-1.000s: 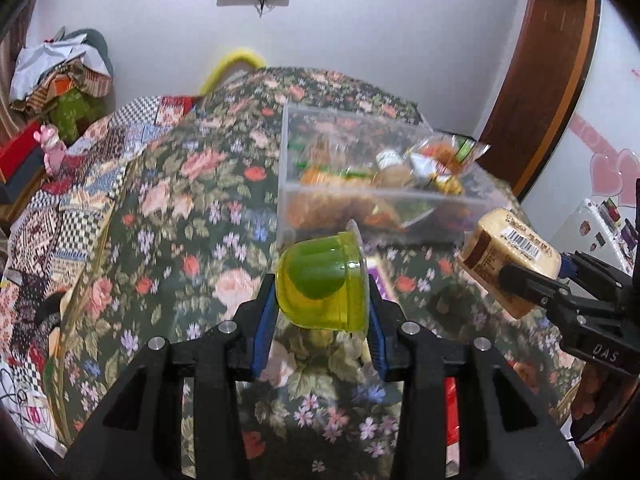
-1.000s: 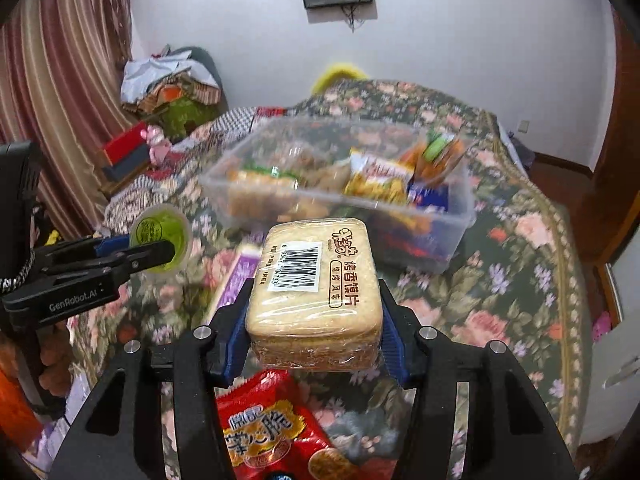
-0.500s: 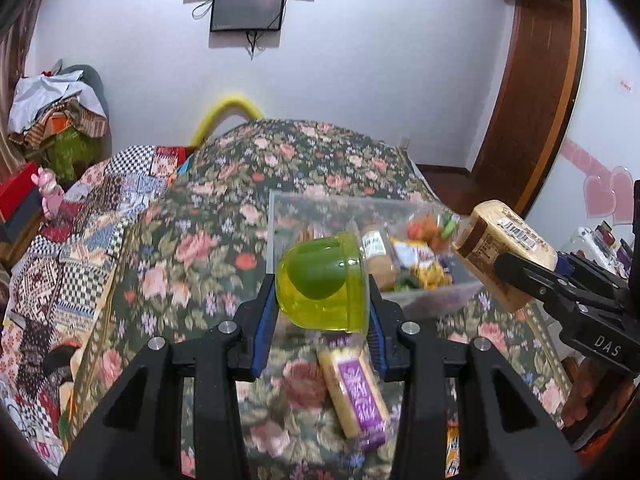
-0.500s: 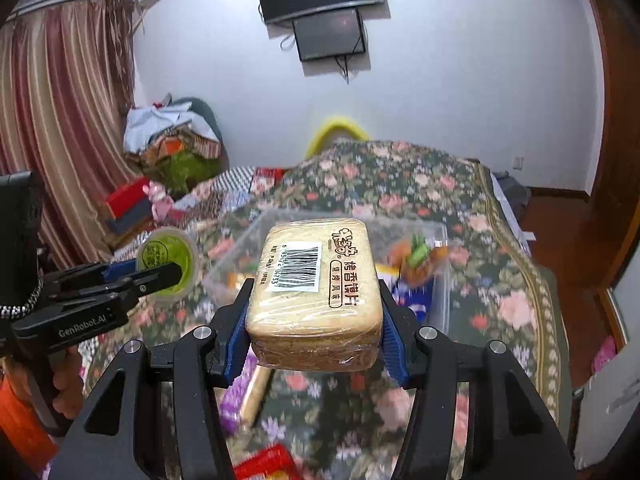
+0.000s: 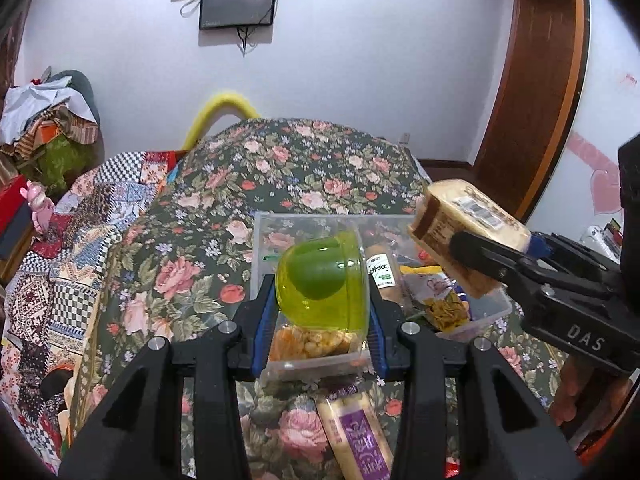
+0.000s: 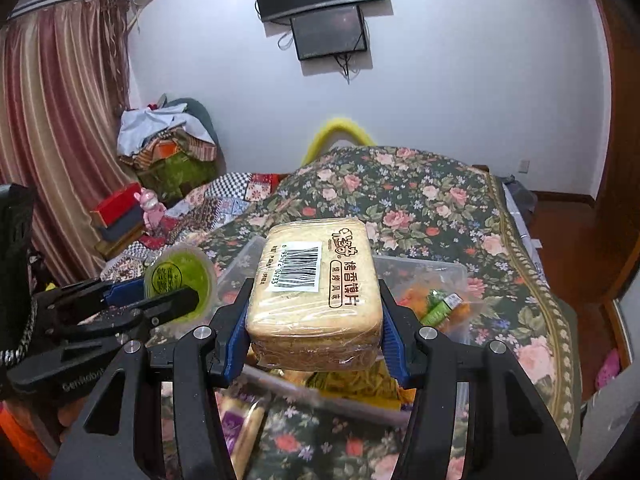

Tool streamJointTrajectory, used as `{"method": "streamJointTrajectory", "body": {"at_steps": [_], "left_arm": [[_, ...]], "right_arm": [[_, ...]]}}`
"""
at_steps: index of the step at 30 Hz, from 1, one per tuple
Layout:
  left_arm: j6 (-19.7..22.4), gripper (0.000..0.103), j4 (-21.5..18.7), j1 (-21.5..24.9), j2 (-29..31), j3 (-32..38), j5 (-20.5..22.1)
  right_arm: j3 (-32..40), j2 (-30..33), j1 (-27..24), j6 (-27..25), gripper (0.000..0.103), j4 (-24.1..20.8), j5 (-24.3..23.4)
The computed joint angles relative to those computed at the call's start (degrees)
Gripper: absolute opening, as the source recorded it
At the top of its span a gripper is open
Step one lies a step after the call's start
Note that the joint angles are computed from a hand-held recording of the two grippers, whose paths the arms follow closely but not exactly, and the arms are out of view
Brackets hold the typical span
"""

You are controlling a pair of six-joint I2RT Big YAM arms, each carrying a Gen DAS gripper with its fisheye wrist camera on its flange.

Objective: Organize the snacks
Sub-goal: 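Carry both snacks over the clear box and open both tools to drop them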

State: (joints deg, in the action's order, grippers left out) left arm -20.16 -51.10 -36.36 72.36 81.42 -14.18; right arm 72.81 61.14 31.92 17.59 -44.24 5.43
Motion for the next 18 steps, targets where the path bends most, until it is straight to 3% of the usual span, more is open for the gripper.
{"method": "streamJointTrajectory", "body": {"at_steps": [18], "left_arm": [[-1.62,0.040,-1.36,3.90,5.99,0.85,6.43]], "right_arm": [[3.43,8.04,-0.72,-1.09,0.052,-4.18,-1.66]]}}
